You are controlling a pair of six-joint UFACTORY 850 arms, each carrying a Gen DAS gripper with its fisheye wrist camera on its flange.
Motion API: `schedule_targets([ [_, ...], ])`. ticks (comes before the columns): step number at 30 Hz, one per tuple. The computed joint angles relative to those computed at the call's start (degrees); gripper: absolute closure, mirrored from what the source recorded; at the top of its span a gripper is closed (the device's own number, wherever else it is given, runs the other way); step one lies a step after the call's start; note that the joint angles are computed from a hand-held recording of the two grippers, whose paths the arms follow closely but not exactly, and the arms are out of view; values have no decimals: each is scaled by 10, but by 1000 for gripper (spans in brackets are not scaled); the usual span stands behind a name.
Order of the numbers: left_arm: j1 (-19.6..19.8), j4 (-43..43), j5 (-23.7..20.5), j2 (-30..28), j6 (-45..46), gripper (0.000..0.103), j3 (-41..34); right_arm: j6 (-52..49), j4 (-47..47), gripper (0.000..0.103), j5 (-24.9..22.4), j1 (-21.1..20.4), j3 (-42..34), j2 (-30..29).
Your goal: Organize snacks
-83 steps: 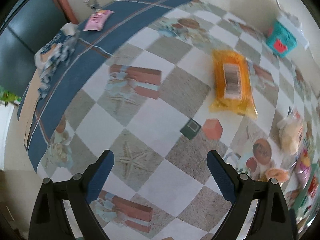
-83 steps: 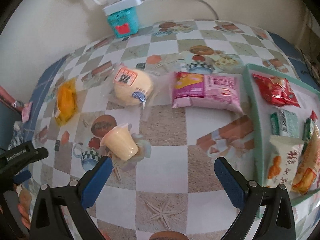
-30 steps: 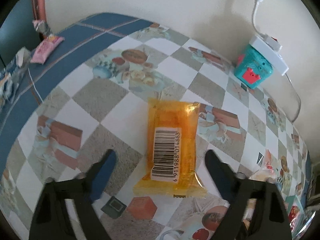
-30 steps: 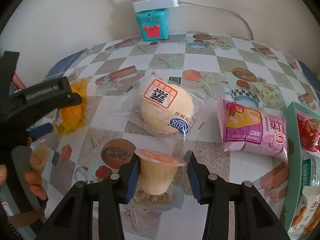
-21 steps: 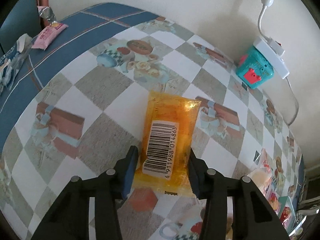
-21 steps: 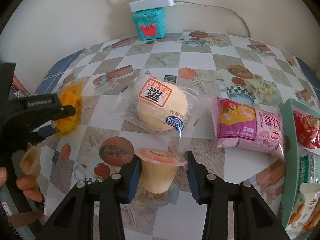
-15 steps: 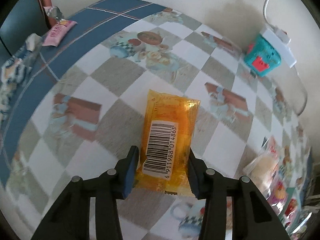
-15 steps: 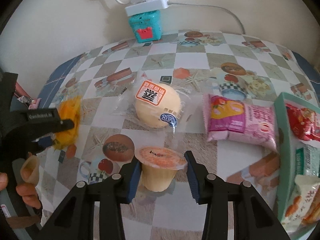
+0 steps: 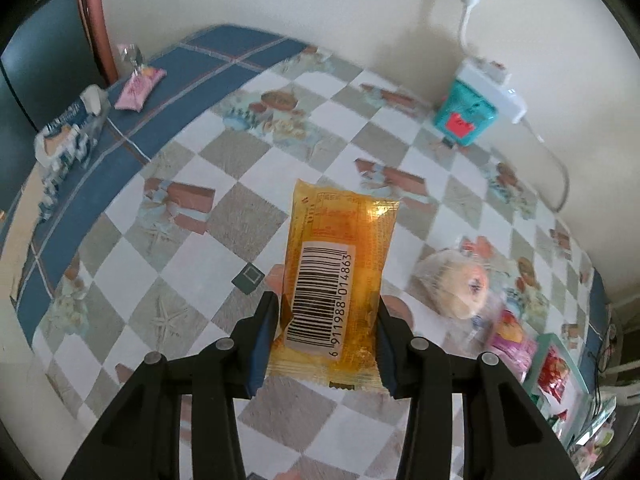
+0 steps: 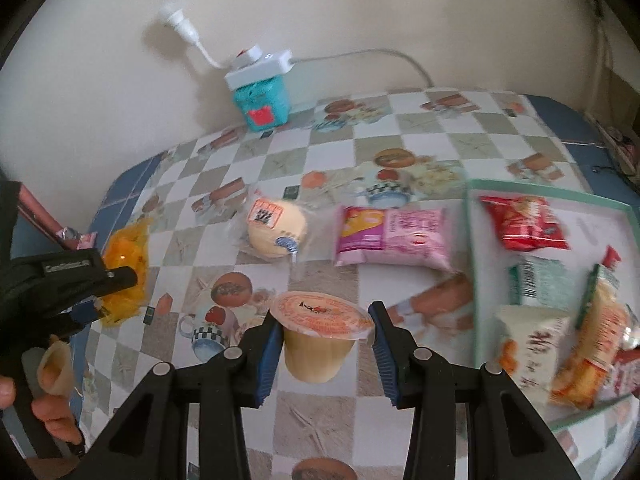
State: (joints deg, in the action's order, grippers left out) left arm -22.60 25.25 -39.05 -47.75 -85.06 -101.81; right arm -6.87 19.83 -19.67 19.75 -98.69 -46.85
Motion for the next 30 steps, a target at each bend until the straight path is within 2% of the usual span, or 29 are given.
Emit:
schedule_targets([
  [7,-32,66,-25,21,-49,57,0,-12,36,59,36,-19,58,53],
  [12,-49,87,-37,14,-52,57,-28,-5,36,59,54,-31,83,75],
  [18,-65,87,-54,-11,-41,57,-79,39,-4,59,63,-48,90,85],
  [23,-69,57,-59,-43,-16,57,-129,121,-91,59,77,-65,102,95],
  [30,-82,44,-88,-93,19,57,-219,174,-115,59,90,-102,114,103],
])
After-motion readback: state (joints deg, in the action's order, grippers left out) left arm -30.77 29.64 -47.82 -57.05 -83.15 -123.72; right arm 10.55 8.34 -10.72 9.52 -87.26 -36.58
